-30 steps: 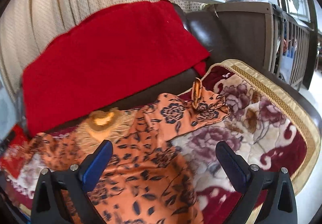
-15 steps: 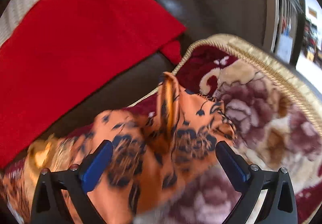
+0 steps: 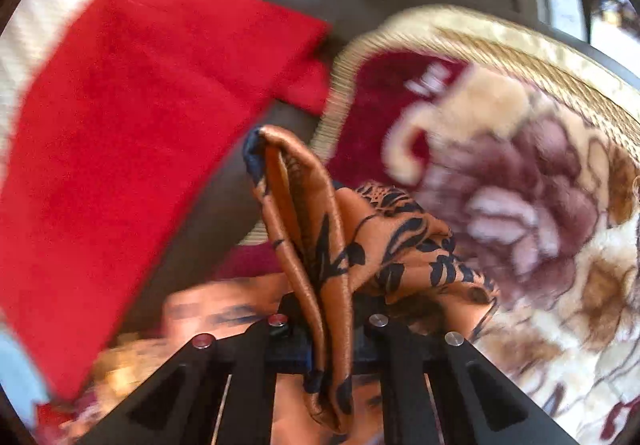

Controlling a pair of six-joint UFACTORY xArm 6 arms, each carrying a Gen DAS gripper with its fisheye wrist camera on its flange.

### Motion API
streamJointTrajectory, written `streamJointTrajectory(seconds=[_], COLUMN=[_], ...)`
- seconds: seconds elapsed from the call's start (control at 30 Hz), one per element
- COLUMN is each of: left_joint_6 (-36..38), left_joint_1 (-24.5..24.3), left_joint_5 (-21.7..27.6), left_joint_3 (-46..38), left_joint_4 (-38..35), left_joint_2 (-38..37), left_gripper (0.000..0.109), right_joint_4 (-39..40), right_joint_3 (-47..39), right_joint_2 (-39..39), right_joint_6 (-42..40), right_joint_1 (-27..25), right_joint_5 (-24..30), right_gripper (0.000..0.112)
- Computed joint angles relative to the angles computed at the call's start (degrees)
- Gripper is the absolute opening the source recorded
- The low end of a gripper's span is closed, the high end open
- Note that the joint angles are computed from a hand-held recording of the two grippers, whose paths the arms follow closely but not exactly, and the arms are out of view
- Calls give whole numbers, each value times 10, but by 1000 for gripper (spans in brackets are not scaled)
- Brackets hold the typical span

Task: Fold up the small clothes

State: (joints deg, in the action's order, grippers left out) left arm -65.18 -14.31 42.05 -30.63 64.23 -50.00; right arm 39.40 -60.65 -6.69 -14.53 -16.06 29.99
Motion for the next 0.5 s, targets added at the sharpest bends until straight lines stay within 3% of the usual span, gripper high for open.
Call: streamJointTrajectory(seconds=[0.1, 0.23, 0.37, 0.5], left_joint_6=[9, 45, 62, 108], left_joint_1=[32, 94, 160, 260], left_joint_5=[-3, -15, -30, -73], left_joint_3=[1, 2, 6, 10], left_joint_4=[-17, -53, -71, -145], left_joint_2=[-10, -16, -22, -35], left_gripper=[103, 103, 103, 103], right_joint_4=[163, 260, 330, 363], right_joint_3=[19, 30, 23, -17], right_joint_2=[-75, -126, -123, -69], right_joint_6=[-104, -148, -150, -134], right_joint_1=[4, 53, 166, 306], right_joint_5=[107, 192, 226, 192], right_gripper=[10, 10, 10, 10])
